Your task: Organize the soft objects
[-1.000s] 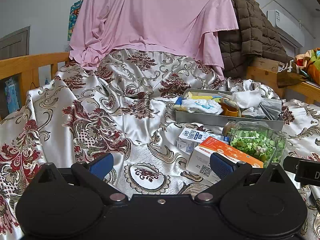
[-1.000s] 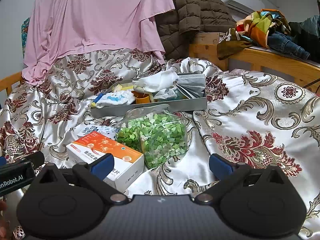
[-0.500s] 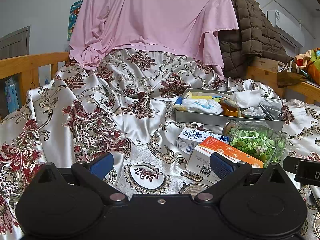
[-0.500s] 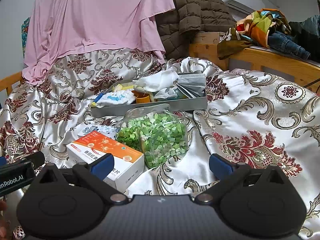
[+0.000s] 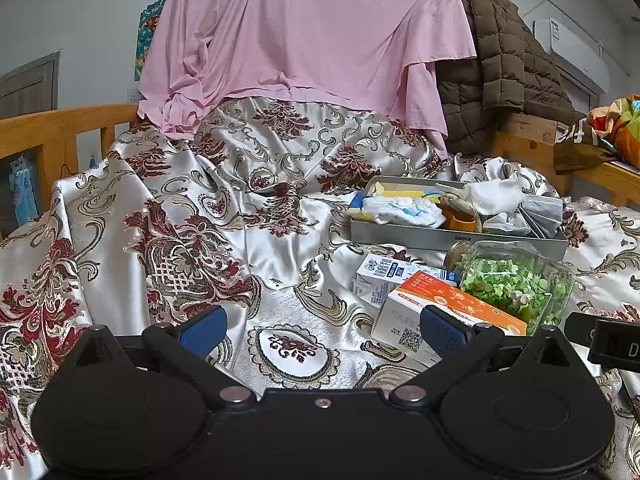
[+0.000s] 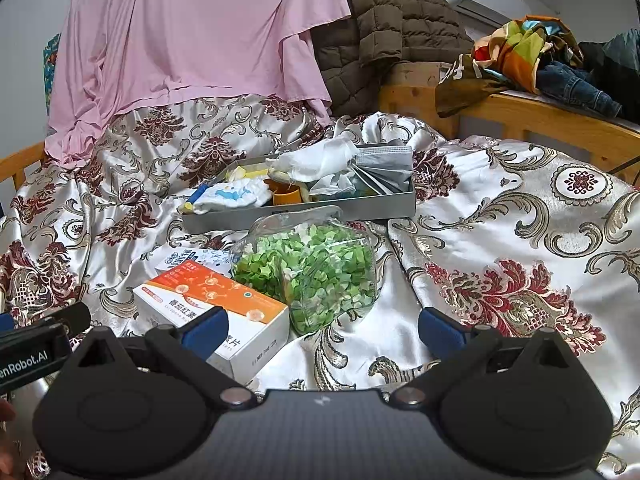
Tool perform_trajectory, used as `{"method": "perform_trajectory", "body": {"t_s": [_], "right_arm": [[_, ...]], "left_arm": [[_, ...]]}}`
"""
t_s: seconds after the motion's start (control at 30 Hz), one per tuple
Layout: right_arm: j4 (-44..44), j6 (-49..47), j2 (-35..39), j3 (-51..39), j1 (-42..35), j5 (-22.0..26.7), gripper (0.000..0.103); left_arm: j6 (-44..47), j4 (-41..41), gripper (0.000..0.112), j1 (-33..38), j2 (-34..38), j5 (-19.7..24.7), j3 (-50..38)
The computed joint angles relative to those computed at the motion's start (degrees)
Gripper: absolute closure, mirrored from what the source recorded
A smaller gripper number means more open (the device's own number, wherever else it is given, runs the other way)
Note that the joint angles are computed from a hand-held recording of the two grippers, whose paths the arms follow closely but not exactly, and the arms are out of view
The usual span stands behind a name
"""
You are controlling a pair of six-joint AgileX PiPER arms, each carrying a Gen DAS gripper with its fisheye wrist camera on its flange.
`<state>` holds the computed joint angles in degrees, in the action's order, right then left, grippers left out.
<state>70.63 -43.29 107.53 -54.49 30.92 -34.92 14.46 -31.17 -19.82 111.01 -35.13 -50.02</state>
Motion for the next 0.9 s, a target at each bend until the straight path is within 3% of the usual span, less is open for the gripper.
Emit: {"method": "perform_trajectory", "body": {"t_s": [0.73,0.9], "right_arm": [[0.1,0.3,0.4,-0.1,0.5,-0.2,0.000],[0.1,0.1,0.3,-0.1,0.2,0.0,0.000]], "left_arm": [[-0.1,0.1,0.010,0.0,0.0,0.1,0.0],[1.3,-1.8,0.010,-0.6,0.6,-1.6,0.2]]}}
